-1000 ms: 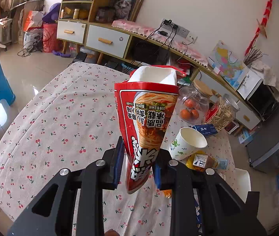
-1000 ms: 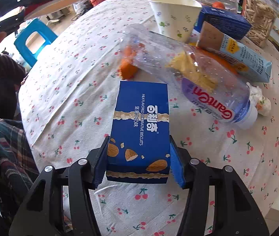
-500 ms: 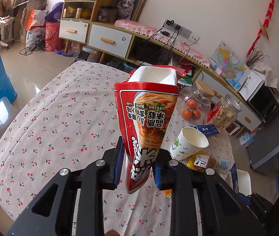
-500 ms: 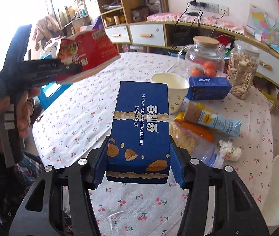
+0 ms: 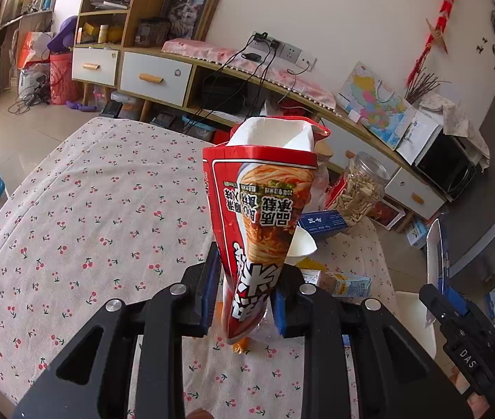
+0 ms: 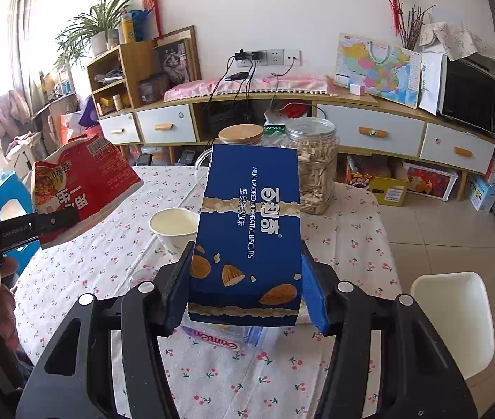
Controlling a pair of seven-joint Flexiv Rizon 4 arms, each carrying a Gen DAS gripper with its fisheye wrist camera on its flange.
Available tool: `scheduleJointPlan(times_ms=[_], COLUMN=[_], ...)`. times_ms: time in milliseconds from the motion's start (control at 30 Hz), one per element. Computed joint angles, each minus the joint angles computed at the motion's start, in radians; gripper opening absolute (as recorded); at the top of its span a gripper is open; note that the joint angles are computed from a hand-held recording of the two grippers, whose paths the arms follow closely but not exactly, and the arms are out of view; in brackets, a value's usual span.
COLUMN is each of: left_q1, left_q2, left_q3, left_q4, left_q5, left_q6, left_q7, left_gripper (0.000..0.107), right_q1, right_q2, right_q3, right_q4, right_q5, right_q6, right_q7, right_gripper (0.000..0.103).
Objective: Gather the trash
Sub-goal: 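Carry the blue biscuit box to the white bin and open the right tool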
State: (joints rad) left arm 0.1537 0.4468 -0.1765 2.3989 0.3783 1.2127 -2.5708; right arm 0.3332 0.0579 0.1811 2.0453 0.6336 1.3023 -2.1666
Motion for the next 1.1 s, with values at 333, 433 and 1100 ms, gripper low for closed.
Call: scheduleJointPlan(times_ms=[333,433,1100], left_q1=[-0.017,-0.048,-0.326], left_q2=[-0.105,-0.159,-0.623], left_q3=[-0.099,-0.106,-0.112], left_q4=[-0.134,-0.178,-0.654], left_q5=[0.098,0.132,0.230], left_q6=[-0.023,-0.031,-0.119], left_q7=[-0.068,-0.100,-0.069], left_gripper=[0.026,0.026,0.026], right_q1=[-0.070,-0.108,-0.341], right_q2=[-0.051,-0.076,-0.224], right_q3=[-0.027,-0.039,-0.165], right_q4=[0.004,0.004,-0.040], right_q5=[-0.113,-0.176,-0.675], right_q6=[0.137,0.162,0.170], right_q7=[0.156,0.230,0.809], right_gripper=[0.052,0.052,0.084])
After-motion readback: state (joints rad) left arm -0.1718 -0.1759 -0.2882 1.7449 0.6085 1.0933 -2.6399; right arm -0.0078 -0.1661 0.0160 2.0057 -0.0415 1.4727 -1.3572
